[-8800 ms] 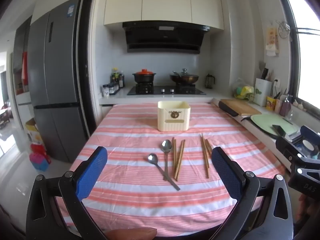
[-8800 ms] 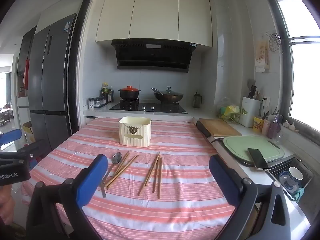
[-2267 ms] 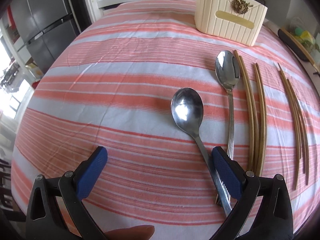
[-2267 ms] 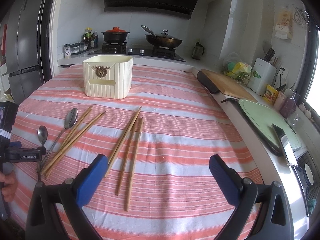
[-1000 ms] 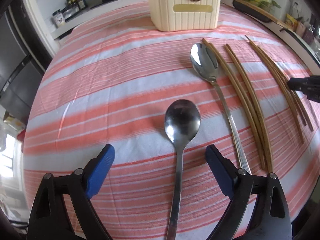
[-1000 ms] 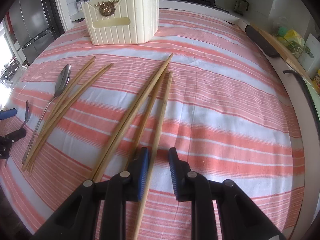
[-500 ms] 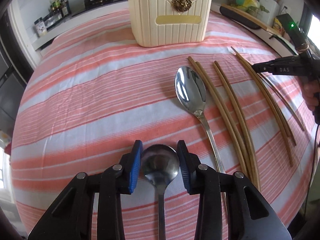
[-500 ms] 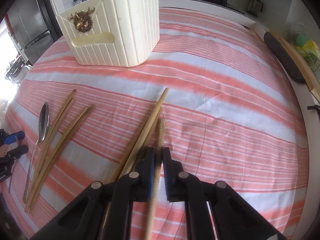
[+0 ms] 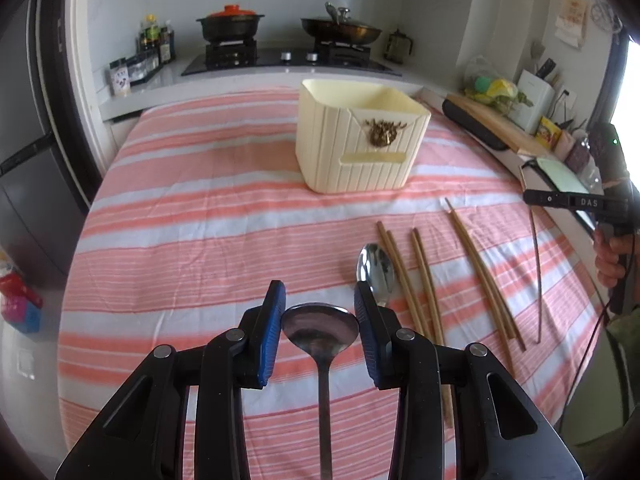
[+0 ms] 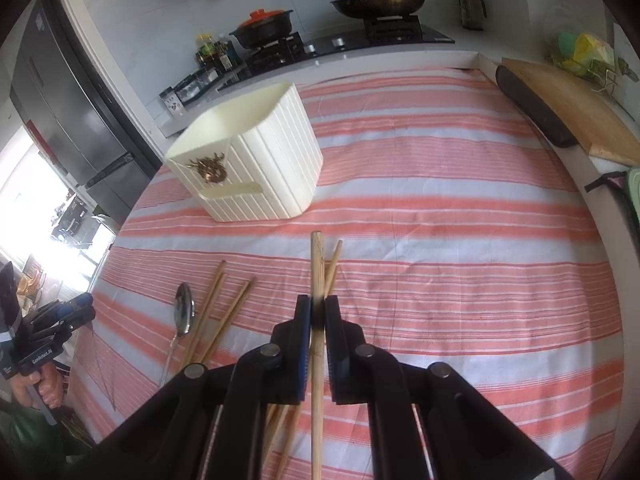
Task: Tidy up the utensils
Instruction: 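Carry the spoon and chopstick to the cream caddy and drop them in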
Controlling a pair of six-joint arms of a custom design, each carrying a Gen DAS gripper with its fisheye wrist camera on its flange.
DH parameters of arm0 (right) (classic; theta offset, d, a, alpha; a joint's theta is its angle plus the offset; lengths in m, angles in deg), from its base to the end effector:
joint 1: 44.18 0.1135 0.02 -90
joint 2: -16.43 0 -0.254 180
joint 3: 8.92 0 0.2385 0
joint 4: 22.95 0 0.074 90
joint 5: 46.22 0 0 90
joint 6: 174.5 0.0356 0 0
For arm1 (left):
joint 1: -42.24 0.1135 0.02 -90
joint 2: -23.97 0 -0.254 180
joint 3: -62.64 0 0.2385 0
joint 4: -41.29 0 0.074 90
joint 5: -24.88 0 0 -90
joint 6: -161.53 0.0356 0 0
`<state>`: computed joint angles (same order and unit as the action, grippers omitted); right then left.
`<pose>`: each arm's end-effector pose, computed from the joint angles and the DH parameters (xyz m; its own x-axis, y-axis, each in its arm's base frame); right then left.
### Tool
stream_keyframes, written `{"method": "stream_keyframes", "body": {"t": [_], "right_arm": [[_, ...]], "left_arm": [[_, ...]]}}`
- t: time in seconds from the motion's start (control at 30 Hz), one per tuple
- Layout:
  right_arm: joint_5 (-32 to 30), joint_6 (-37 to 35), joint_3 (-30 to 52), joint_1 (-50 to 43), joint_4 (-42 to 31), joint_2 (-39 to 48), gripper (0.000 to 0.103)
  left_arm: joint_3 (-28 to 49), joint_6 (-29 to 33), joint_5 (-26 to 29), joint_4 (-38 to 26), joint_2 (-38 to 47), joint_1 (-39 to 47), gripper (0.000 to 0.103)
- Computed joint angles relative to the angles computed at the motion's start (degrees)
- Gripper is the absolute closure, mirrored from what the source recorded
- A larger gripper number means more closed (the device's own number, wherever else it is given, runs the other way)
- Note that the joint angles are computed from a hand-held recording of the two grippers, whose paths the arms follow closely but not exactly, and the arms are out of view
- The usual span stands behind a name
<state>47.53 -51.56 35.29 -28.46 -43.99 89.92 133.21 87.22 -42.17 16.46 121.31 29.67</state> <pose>0.2180 0.0589 0.1561 -0.7469 0.3535 -0.5632 0.2097 0.9290 0.3049 0.3207 -0.0857 0.1743 -0.6183 0.3930 -0.6806 0.6274 0.7684 -0.1262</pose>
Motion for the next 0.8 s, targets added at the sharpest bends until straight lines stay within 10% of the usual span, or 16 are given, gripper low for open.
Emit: {"method": "stream_keyframes", "body": {"t": [0.2,0.43,0.8], "right_arm": [[11.3,2.26,3.53,11.48,-13.73,-17.4,0.096],[22.23,1.18,10.56,17.01,-16.46,-18.73,0.096],[15.69,-8.17,29.2,4.44,-8.98,-3.05,0.096]], "left_arm": [[1.27,-0.64,4.21,-2.5,-5.56,2.61,0.067],[7.13,-2.14,6.09,-5.36,-4.2,3.43,0.068],[40.97,-6.08,7.97,-21.0,9.39,1.34,0.068]]}}
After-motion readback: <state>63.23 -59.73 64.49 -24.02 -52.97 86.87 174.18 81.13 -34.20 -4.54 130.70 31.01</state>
